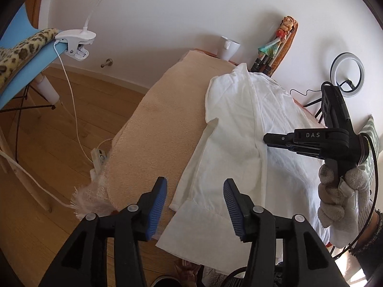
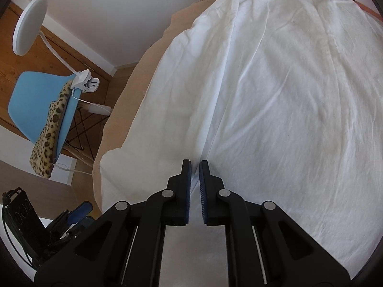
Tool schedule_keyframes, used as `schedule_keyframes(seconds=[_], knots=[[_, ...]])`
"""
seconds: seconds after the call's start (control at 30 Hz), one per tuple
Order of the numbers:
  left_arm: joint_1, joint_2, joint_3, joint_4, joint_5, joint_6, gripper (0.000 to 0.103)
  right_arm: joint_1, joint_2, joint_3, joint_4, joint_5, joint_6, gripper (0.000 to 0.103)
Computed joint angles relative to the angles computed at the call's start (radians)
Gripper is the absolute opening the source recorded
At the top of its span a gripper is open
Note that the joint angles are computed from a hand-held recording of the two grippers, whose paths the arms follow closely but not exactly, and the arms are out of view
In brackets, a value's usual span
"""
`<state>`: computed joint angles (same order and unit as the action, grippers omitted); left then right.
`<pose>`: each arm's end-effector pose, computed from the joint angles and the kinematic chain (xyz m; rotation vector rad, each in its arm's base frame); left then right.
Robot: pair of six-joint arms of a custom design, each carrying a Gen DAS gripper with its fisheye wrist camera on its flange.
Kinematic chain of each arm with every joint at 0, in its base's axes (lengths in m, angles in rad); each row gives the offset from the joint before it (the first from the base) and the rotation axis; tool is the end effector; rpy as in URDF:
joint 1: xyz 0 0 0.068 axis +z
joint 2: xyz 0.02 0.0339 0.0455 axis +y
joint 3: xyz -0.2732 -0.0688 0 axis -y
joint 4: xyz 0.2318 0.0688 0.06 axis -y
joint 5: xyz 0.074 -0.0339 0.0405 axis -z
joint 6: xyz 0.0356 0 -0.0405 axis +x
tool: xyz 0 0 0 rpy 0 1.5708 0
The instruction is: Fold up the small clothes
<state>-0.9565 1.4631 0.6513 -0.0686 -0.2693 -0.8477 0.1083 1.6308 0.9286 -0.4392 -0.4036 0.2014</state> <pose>0.1591 -0.2092 0.1747 0.0141 2.4696 -0.4888 0.2933 0.0460 0.1852 0.0053 2.7134 0.6391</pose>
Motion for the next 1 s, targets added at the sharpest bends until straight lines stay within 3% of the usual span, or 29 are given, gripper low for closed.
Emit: schedule_keyframes(seconds=[0.07,0.27,0.37,0.47,0.6,0.8,0.97,1.0], knots=[[0.024,-0.005,-0.019,0.018,0.014,0.023,0.069,0.000,-0.019,0.009,-0.020,0.021,-0.018,0.012],[0.075,0.070,-0.052,0.127,0.148,0.010,0.064,-0.040,-0.095,-0.017,-0.029,-0.043,-0.015,0.027],[0.050,0.096,-0.063,0.162,0.121,-0.013,0.054,-0.059,-0.124,-0.042,-0.032,-0.107,-0.029,0.028],[0.045,0.109,-0.059,0.176,0.132,-0.013,0.025,-0.037,-0.115,-0.050,-0.022,-0.118,-0.029,0.028],[0.046,0.113,-0.073,0.224,0.148,-0.024,0.008,-0.014,-0.081,-0.056,0.011,-0.127,-0.006,0.028],[-0.014,0.063,-0.037,0.191,0.101,0.004,0.005,0.009,0.008,-0.024,-0.004,-0.104,-0.006,0.028],[-0.065,0.039,-0.011,0.159,0.054,-0.013,0.005,-0.023,0.005,0.055,-0.111,-0.128,-0.040,0.028],[-0.079,0.040,0.000,0.147,0.038,-0.009,0.005,-0.034,-0.002,0.076,-0.130,-0.138,-0.044,0.033]])
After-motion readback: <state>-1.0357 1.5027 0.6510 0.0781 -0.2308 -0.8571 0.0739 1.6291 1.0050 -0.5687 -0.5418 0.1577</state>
